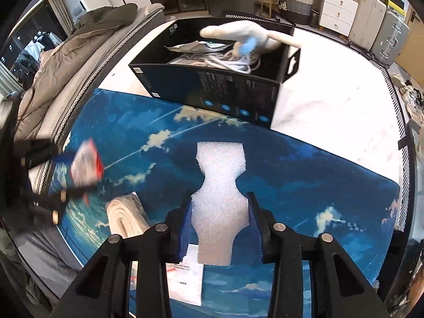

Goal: Organize soft objects
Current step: 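Grasp the red-edged packet with left tool while right tool grasps the white foam piece, then carry the red-edged packet with left tool while right tool carries the foam over the box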

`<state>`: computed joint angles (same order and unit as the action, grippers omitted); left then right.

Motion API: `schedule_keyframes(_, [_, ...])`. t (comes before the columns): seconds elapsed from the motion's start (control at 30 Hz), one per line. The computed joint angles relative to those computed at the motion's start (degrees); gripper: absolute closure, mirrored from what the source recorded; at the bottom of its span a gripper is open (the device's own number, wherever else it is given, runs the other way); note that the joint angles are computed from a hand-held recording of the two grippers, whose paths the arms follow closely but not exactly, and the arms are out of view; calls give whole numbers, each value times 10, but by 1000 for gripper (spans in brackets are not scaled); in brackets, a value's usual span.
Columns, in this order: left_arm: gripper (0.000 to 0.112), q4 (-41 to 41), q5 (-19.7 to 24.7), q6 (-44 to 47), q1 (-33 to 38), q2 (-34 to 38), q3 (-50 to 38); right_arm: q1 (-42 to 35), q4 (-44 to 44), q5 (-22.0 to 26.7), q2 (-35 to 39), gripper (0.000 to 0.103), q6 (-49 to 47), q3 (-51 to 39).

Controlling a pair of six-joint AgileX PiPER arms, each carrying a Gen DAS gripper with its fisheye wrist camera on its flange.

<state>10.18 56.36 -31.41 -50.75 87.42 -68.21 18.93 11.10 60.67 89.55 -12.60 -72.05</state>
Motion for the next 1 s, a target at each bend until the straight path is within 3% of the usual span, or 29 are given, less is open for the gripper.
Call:
schedule_keyframes(0.23, [67, -18, -25, 33, 19, 93, -75, 15, -25, -20, -3, 65, -4, 31])
schedule_keyframes(0.37, [49, -12, -26, 28, 19, 111, -85, 32, -46, -33, -1, 61, -3, 48])
schedule_keyframes(0.43, [49, -9, -18, 28, 17, 122, -95, 26, -33, -38, -4, 54, -15, 59])
schedule_keyframes(0.5, [51, -12, -13, 26, 16, 136, -105, 26, -36, -40, -6, 53, -10, 61])
schedule_keyframes(0.53, [56, -11, -19, 23, 15, 134, -102, 25, -36, -42, -7, 55, -10, 62])
schedule_keyframes(0.57, [70, -9, -19, 22, 14, 134, -103, 25, -37, -44, -7, 59, -8, 64])
schedule_keyframes(0.6, [70, -12, -17, 27, 13, 136, -109, 28, -44, -46, -9, 65, -2, 66])
schedule_keyframes(0.9, [70, 4, -21, 15, 10, 118, -96, -7, -3, -27, -20, 65, -37, 47])
schedule_keyframes(1.0, [70, 43, -24, -8, -1, 97, -87, -9, 7, -26, -29, 65, -44, 42])
